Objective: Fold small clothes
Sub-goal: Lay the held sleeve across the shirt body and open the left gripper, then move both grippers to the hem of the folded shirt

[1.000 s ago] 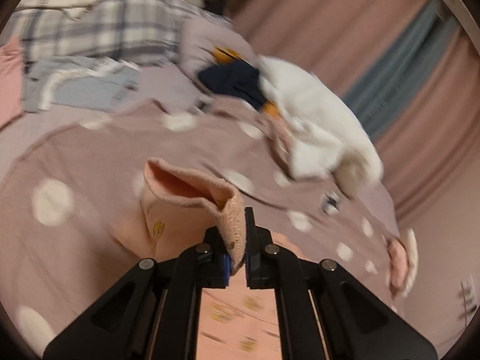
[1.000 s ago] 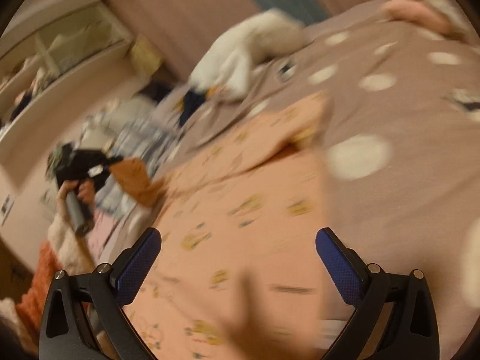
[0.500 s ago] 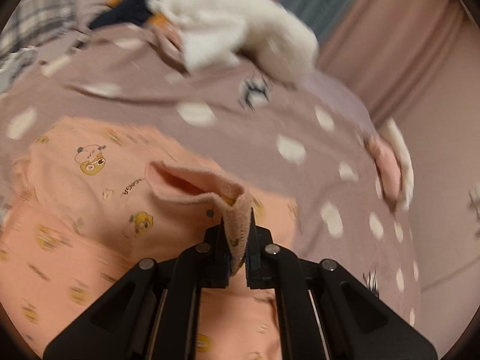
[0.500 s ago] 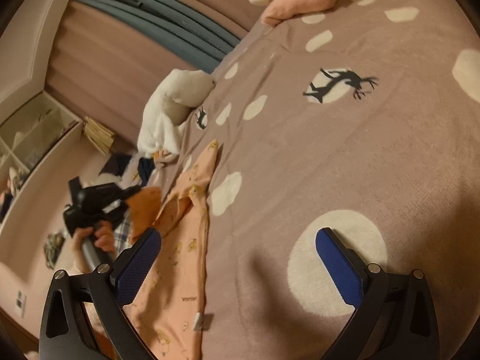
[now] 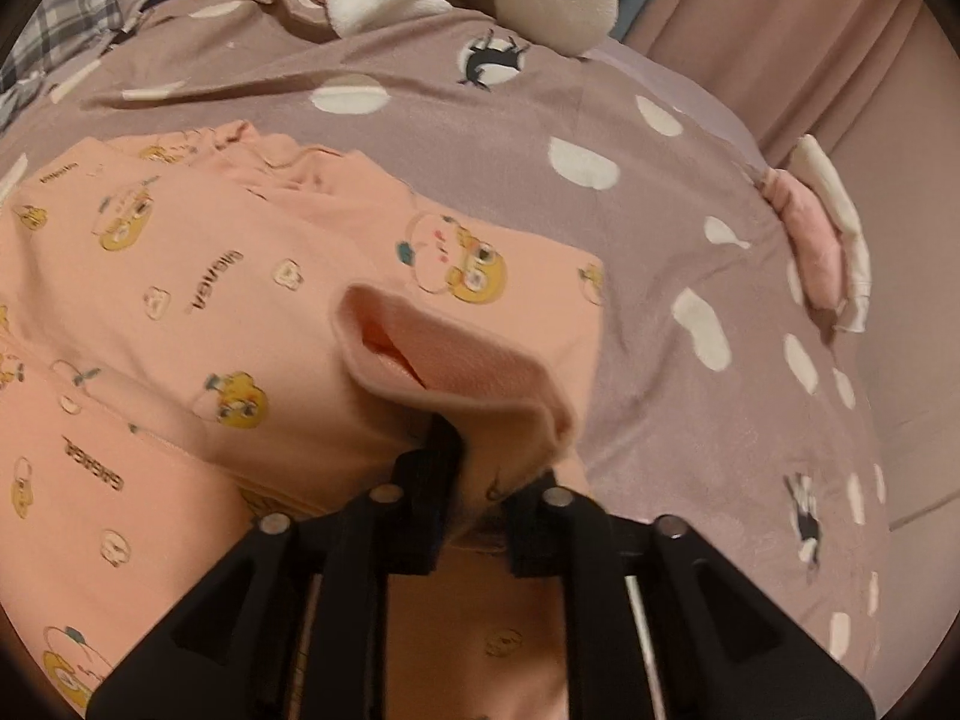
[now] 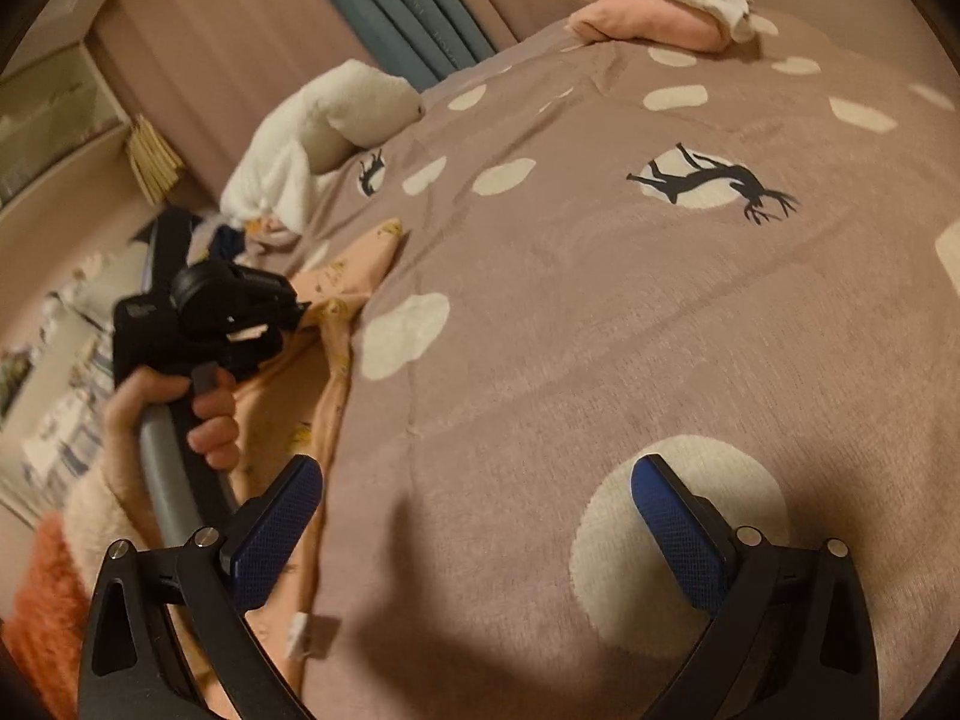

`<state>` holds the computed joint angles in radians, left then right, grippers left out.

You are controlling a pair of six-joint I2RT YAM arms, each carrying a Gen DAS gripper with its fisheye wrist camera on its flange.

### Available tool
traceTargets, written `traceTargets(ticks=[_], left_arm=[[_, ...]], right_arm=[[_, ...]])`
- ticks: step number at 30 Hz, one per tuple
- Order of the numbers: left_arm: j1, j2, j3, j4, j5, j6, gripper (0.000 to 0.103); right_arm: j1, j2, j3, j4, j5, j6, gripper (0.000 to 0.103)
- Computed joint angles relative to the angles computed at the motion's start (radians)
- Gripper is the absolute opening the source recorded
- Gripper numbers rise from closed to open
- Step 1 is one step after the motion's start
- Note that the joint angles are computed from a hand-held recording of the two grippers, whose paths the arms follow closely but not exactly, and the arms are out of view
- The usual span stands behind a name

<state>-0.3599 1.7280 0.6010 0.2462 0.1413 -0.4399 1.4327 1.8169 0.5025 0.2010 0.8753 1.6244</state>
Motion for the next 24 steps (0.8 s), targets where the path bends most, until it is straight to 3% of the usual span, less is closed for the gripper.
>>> traceTargets(ticks=[1, 3, 4, 5, 9, 14, 17, 20, 24], left_arm=[[0.007, -0.007, -0.008, 0.006, 0.04, 0.003, 0.044], [0.038, -0.021, -0.025, 0.03, 0.198, -0.017, 0.07], [0.046, -0.028, -0.033, 0.04, 0.241, -0.032, 0.082], [0.052, -0.038, -0.037, 0.042, 0.269, -0.044, 0.086], [0.089, -0.081, -0.051, 0.023, 0.364, -0.011, 0.088], [0.165, -0.142, -0.057, -0.051, 0.64, -0.009, 0.088], [0.168, -0.257, -0.069, -0.18, 0.636, 0.039, 0.088], [0.198, -0.41, -0.094, -0.363, 0.589, 0.205, 0.09], [0.366, -0.604, -0.145, -0.56, 0.55, 0.383, 0.103]], right_arm=[[-0.004, 0.004, 0.013, -0.024, -0.003, -0.002, 0.103], [-0.005, 0.012, 0.042, -0.08, -0.006, 0.0, 0.103], [-0.005, 0.015, 0.046, -0.088, -0.007, 0.0, 0.103], [-0.009, 0.015, 0.045, -0.082, -0.008, -0.006, 0.103], [-0.006, 0.009, 0.016, -0.031, 0.001, -0.013, 0.103], [-0.001, 0.009, 0.007, -0.011, 0.008, -0.016, 0.103], [-0.003, 0.016, 0.022, -0.033, 0.006, -0.014, 0.103], [0.001, 0.02, 0.031, -0.048, 0.007, -0.01, 0.103], [0.001, 0.017, 0.021, -0.031, 0.01, -0.012, 0.103]])
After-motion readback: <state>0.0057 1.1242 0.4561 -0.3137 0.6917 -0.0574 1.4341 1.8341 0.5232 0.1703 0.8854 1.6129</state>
